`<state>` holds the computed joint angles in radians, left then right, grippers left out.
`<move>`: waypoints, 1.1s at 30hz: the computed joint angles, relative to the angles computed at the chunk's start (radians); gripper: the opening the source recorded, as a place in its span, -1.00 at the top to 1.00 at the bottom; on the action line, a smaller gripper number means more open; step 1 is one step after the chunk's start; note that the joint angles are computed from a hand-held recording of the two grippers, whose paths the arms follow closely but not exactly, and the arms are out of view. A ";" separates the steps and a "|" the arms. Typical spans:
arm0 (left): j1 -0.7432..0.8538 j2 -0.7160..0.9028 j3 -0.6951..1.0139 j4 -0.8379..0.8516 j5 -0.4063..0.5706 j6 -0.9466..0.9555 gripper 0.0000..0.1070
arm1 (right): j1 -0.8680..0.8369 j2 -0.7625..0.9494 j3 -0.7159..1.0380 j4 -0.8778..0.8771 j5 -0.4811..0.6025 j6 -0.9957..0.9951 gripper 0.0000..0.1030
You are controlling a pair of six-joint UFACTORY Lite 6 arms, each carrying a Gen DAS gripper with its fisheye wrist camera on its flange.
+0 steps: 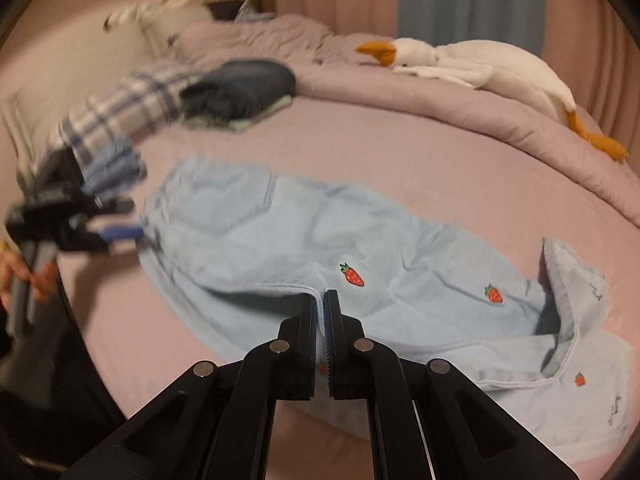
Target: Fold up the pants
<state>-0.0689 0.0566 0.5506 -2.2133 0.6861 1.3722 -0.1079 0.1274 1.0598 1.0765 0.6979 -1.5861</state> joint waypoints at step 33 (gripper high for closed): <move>-0.023 -0.193 -0.143 -0.280 -0.319 0.316 0.39 | 0.068 -0.092 -0.258 -0.169 -0.188 -0.056 0.82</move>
<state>-0.0921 -0.1361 0.4071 -2.4937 0.3669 1.6882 -0.0399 0.0351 0.8022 0.9076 0.5098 -1.6417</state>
